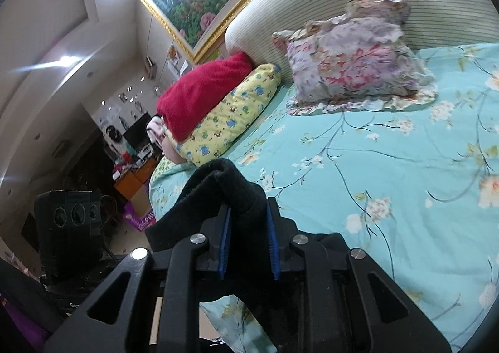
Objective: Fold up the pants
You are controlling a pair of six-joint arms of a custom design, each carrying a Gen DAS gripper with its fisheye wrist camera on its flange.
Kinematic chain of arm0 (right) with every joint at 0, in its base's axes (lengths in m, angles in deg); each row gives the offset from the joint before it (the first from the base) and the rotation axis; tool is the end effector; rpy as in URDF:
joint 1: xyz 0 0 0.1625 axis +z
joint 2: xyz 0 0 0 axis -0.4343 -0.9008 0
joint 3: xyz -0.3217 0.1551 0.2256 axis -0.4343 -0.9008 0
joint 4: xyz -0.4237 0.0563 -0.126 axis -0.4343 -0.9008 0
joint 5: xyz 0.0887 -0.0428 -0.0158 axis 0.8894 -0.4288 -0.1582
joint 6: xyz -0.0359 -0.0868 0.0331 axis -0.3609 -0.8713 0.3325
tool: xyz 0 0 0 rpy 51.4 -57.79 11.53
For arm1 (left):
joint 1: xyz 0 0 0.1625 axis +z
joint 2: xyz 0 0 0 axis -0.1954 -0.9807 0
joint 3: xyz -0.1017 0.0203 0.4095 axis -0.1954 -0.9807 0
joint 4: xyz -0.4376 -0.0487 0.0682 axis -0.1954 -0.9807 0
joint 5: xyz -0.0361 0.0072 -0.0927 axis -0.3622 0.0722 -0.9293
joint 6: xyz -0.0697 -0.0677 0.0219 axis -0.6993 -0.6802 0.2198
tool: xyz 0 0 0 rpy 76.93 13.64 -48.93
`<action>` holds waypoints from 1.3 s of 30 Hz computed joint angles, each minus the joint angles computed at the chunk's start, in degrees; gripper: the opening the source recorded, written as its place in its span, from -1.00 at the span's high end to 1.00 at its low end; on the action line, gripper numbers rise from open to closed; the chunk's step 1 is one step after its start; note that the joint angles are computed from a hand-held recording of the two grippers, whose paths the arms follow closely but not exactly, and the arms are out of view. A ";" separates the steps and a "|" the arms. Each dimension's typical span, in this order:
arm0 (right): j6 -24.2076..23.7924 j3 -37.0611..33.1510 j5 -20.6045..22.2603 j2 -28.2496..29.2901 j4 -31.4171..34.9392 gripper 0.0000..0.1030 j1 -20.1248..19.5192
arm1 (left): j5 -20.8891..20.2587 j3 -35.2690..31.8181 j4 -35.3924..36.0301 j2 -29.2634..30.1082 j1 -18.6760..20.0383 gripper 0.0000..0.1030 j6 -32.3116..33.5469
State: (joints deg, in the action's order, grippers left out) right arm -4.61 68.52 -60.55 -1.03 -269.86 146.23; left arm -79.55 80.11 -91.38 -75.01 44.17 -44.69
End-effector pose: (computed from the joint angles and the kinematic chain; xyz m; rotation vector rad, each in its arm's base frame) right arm 0.3976 -0.3791 -0.0605 -1.2939 2.5167 -0.7747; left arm -0.0318 -0.2660 0.3653 0.1884 2.6020 -1.1233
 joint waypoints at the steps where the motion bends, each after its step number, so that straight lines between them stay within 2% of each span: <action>1: 0.07 0.75 0.34 -0.31 -0.84 0.57 -0.49 | -0.38 0.17 -0.40 0.47 -0.13 0.63 0.22; 10: 0.80 7.25 1.96 -2.28 -8.60 0.57 -5.00 | -4.69 2.38 -9.00 8.11 1.24 0.63 4.05; 19: 2.35 13.49 4.85 -2.33 -19.43 0.57 -10.55 | -8.54 3.78 -16.63 16.55 1.94 0.63 7.08; 24: 3.20 15.74 6.76 -1.59 -23.40 0.56 -13.97 | -9.93 4.36 -21.19 22.17 2.85 0.63 8.39; 34: 4.13 19.54 12.24 0.97 -31.70 0.56 -20.73 | -12.37 5.16 -25.22 27.56 3.07 0.63 9.12; 39: 4.44 20.92 13.67 2.61 -35.54 0.56 -23.32 | -13.66 5.33 -28.29 30.86 4.10 0.63 10.49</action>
State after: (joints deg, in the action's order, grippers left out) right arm -0.18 89.43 -46.89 1.58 -305.40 122.91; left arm -93.21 85.44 -119.67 -44.16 48.27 -34.20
